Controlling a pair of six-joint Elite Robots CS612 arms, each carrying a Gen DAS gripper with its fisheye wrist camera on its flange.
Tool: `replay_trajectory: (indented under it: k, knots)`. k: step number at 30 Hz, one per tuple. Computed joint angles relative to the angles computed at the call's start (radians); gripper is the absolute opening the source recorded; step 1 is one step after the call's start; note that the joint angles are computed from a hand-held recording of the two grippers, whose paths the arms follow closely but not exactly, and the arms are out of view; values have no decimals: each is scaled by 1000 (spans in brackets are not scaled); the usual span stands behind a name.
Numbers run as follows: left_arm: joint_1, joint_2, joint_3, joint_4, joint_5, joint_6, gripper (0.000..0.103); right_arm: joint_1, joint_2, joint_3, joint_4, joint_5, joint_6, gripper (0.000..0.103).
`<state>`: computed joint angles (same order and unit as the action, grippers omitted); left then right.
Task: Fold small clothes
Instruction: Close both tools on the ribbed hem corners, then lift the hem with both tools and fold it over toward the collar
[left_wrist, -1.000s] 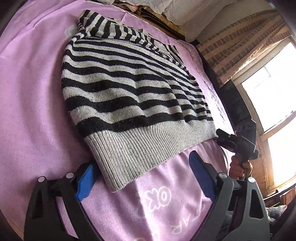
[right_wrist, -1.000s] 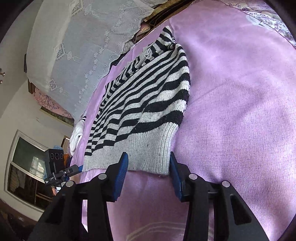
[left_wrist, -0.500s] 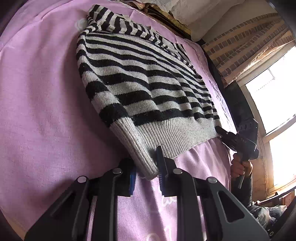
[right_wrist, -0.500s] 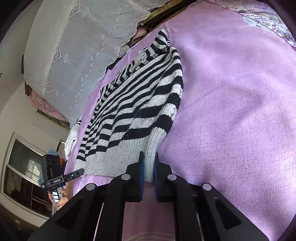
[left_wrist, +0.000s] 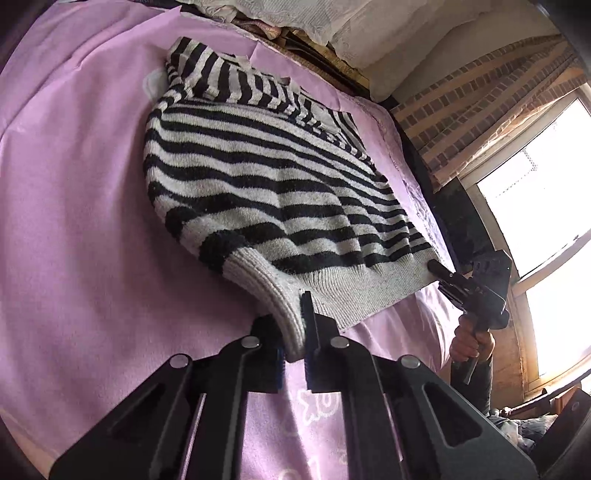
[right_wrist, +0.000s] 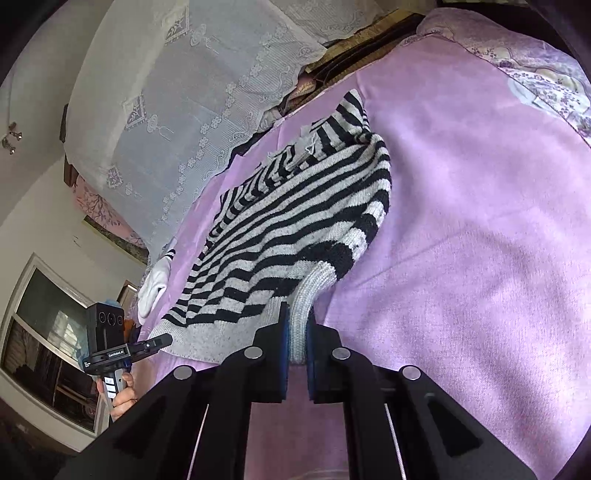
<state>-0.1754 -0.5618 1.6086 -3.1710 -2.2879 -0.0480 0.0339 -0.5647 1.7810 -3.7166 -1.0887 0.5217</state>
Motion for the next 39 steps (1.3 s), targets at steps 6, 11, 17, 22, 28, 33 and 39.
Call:
replay_trajectory:
  k: [6, 11, 17, 22, 28, 33, 39]
  knots:
    - [-13, -16, -26, -68, 47, 3, 6, -5, -3, -47, -10, 24, 4, 7]
    - [-26, -18, -79, -89, 115, -8, 6, -15, 0, -120, 12, 42, 20, 7]
    - [-29, 11, -190, -76, 156, -64, 6, -24, 25, -240, 86, 41, 47, 7]
    - [-32, 47, -291, -36, 204, -87, 6, -24, 61, -351, 168, 21, 53, 7]
    - [-37, 117, -452, 62, 252, -123, 6, -22, 123, -509, 284, -19, 57, 7]
    - [-40, 183, -589, 139, 288, -151, 6, -23, 183, -643, 374, -42, 70, 7]
    - [-40, 253, -730, 216, 301, -178, 6, -28, 251, -773, 431, -47, 115, 7]
